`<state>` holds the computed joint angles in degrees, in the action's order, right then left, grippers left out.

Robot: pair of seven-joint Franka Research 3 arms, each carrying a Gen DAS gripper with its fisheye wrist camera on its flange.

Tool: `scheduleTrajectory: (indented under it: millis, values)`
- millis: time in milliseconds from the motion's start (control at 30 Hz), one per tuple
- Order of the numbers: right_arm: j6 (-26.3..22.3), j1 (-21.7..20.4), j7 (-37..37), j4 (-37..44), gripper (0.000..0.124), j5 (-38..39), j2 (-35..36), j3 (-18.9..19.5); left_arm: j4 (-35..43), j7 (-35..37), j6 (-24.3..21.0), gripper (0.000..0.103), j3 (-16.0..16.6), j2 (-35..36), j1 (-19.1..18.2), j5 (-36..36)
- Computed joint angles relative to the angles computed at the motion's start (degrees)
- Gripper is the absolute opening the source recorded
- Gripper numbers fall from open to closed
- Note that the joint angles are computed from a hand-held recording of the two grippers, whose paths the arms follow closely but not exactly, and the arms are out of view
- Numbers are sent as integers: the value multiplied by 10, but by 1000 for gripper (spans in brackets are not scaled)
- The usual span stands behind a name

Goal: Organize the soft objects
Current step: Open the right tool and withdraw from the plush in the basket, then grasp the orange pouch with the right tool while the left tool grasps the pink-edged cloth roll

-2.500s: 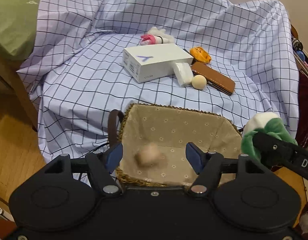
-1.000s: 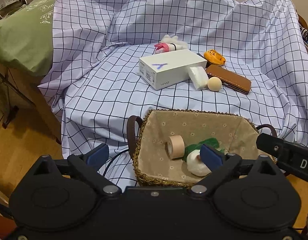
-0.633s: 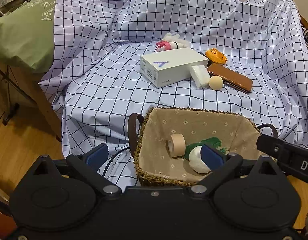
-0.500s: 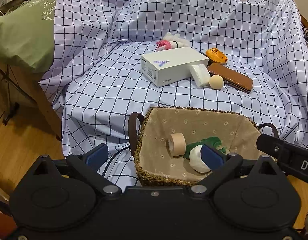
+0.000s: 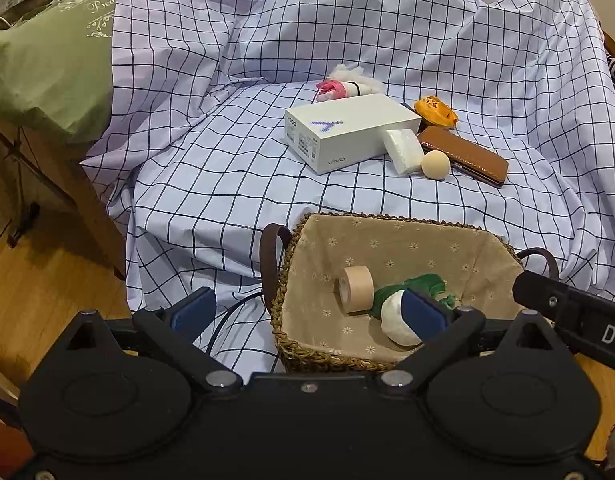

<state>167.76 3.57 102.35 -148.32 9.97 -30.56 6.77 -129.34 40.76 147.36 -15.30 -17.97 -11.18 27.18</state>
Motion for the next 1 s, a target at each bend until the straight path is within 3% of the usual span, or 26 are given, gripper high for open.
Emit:
scheduleTrajectory:
  millis: [1000]
  values:
    - [0, -10, 17, 2, 84, -5, 7, 3, 4, -9, 1, 97, 2, 4, 4, 1]
